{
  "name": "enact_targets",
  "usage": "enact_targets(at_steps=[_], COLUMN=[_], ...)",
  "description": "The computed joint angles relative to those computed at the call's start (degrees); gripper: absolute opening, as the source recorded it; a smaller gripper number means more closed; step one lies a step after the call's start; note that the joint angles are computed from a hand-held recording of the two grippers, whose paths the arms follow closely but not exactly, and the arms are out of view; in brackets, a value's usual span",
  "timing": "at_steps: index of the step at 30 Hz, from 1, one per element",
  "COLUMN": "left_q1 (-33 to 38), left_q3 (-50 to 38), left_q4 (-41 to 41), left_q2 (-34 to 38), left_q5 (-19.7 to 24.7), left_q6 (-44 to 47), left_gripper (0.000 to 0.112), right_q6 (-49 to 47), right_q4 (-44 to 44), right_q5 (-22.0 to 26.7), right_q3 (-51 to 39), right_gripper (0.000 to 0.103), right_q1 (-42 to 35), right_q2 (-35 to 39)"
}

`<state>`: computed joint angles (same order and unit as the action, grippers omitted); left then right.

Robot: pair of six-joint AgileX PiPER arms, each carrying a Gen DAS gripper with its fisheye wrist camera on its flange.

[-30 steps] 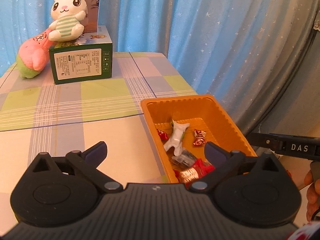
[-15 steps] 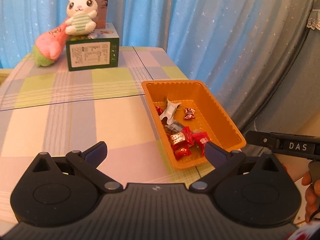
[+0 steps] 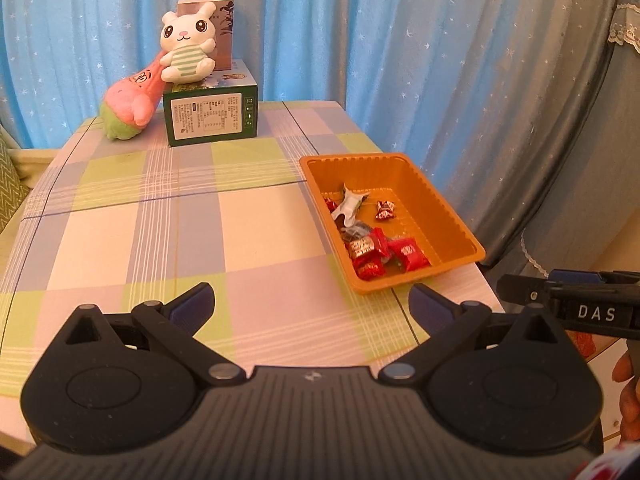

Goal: Organize snacks

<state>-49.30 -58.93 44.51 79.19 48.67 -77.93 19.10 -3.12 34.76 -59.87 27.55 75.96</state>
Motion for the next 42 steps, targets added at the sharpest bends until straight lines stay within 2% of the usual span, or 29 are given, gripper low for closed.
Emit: enact_targets(at_steps=[7, 16, 42], left_q1=[-4.3, -6.3, -6.2], left_q3=[1.4, 2.7, 2.3], left_q4=[0.8, 0.9, 1.4], left_q2=[-1.5, -1.9, -1.3], left_q5=[4.2, 6.7, 6.7], left_q6=[-3.7, -4.6, -4.7], left_gripper=[0.103, 0.103, 0.103], right_q6=[4.0, 6.0, 6.7], right_q4=[-4.0, -5.2, -4.7], right_q5=[1.3, 1.8, 0.4], right_q3=[3.1, 4.7, 5.1], right_gripper=[0.074, 0.074, 0.074], right_q1=[2.2, 4.0, 4.7], right_q2=[-3.8, -5.5, -5.6])
